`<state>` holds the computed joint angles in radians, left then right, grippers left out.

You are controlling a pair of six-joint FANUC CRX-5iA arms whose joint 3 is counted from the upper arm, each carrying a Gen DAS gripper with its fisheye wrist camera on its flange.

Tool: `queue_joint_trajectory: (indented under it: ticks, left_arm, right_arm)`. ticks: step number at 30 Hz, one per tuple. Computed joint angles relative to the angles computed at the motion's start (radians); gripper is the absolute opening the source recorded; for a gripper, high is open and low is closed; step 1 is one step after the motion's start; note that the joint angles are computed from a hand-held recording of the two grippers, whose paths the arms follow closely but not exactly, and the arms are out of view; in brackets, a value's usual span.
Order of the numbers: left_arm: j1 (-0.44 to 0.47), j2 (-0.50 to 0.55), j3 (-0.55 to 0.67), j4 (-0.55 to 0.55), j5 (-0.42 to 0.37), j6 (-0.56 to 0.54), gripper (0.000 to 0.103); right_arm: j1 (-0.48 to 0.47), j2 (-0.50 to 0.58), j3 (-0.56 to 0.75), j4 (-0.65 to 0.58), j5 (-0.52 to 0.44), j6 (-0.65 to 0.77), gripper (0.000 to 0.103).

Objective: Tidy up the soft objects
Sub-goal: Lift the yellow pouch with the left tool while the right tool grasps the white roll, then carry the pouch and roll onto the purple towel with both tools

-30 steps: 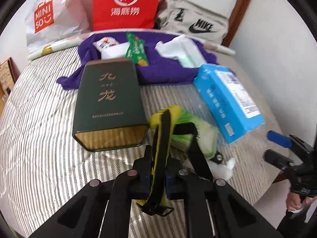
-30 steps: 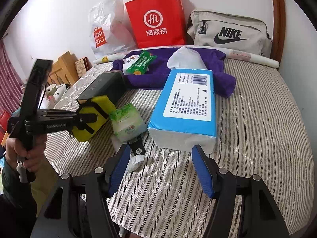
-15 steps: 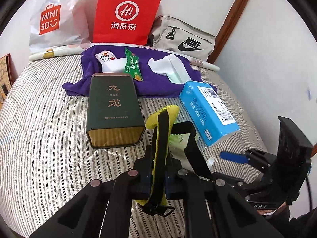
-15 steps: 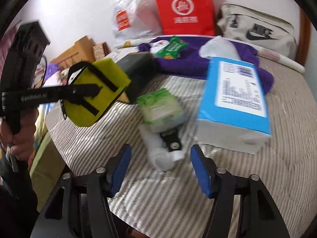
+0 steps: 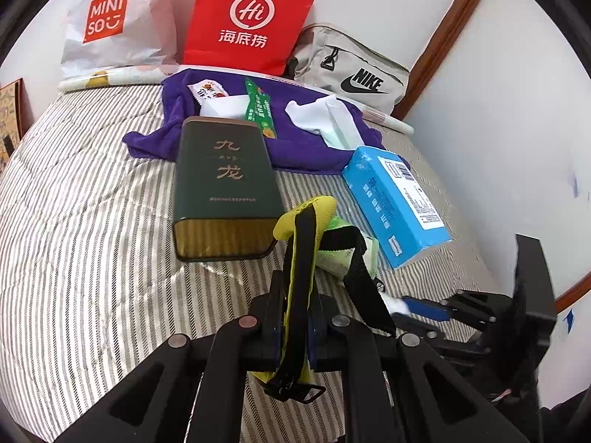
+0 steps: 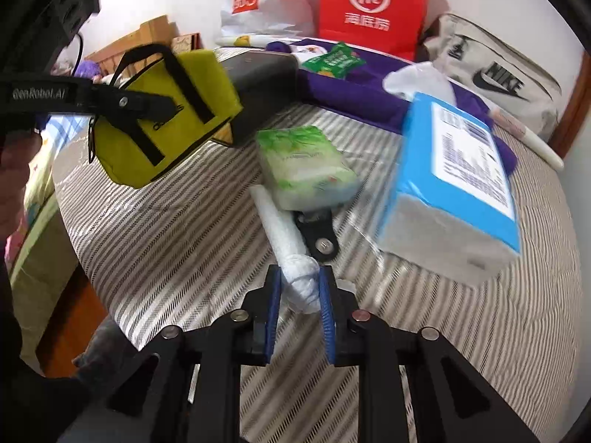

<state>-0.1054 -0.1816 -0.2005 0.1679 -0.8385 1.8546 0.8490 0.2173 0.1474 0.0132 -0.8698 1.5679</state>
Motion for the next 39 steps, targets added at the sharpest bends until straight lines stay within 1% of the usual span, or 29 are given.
queue_joint_trajectory:
  ticks: [4,6,8,11,13,15,19,26,30,39]
  left_arm:
    - [-0.007,-0.014,0.001,-0.033,-0.02,0.03,0.009]
    - [-0.006,-0.021,-0.003,-0.037,-0.029,0.038,0.009]
    - [-0.003,-0.025,-0.008,-0.037,-0.03,0.051,0.009]
    - [-0.006,-0.028,-0.006,-0.056,-0.037,0.079,0.009]
    - [-0.01,-0.026,0.003,-0.067,-0.046,0.089,0.009]
    - [-0.014,-0.027,0.011,-0.075,-0.055,0.099,0.009]
    - [-0.033,-0.022,0.052,-0.127,-0.09,0.141,0.009]
    - [-0.038,-0.023,0.098,-0.158,-0.117,0.167,0.009]
    - [-0.02,-0.014,0.121,-0.139,-0.123,0.163,0.009]
    - [-0.003,0.02,0.194,-0.141,-0.146,0.135,0.009]
  right_arm:
    - [-0.027,-0.051,-0.038,-0.013,-0.004,0.018,0.019]
    - [-0.037,-0.087,-0.084,0.042,0.016,-0.025,0.019]
    - [-0.053,-0.112,-0.111,0.062,0.022,-0.05,0.019]
    - [-0.076,-0.11,-0.125,0.099,0.025,-0.098,0.019]
    - [-0.089,-0.113,-0.129,0.092,0.027,-0.114,0.019]
    - [-0.106,-0.123,-0.128,0.052,0.033,-0.106,0.019]
    - [-0.115,-0.144,-0.131,0.026,0.059,-0.103,0.019]
    - [-0.131,-0.161,-0.092,-0.032,0.09,-0.071,0.019]
    - [-0.132,-0.158,-0.061,-0.046,0.1,-0.062,0.019]
    - [-0.156,-0.106,0.062,-0.134,0.085,0.0,0.019]
